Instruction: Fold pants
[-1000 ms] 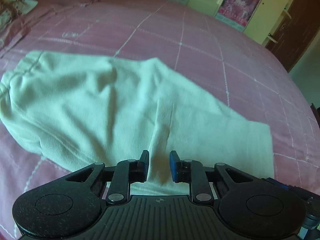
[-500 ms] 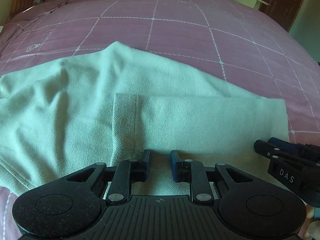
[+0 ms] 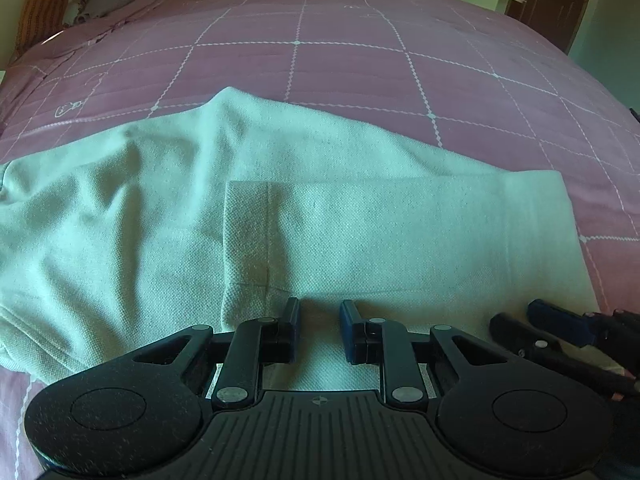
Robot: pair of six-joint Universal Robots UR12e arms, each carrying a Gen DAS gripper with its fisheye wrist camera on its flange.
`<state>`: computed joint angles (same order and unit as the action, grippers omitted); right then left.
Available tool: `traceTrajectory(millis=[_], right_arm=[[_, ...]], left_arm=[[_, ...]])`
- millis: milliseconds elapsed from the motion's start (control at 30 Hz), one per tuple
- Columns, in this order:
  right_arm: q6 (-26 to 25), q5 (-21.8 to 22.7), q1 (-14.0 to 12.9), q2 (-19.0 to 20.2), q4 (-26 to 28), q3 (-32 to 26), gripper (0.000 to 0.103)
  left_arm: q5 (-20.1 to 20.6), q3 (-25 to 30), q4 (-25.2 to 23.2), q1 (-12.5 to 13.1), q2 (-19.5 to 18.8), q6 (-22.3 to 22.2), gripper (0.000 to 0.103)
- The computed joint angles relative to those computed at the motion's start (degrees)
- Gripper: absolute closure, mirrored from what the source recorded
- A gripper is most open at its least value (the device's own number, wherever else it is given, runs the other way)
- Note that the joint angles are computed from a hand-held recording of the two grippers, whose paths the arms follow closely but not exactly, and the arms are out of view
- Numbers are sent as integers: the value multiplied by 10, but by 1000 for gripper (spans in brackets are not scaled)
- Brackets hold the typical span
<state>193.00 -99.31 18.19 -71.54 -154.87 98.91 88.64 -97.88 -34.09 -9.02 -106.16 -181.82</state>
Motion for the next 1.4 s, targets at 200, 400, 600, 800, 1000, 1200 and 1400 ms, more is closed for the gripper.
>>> traceTrajectory(millis=[200,400,600,800,1000,1200,1400], right_arm=[[0,-3,14,-10,-2,12,69],[27,21,17,-17,-11,14,69],[26,33,31,-6,-14,-6,66],[24,37,42,15,1,-34,61],[28,44,50,26,13,-46,61],[22,43,56,35,23,-57,60],[16,44,59,40,25,-62,58]], left_arm=[[-4,-25,9,4,19,15,81],[-7,-43,9,13,45,10,81],[15,-56,18,32,66,1,81],[9,-73,17,82,82,-41,81],[-8,-88,-5,141,87,-135,56],[-67,-108,22,187,83,-214,42],[-177,-128,61,224,69,-310,42]])
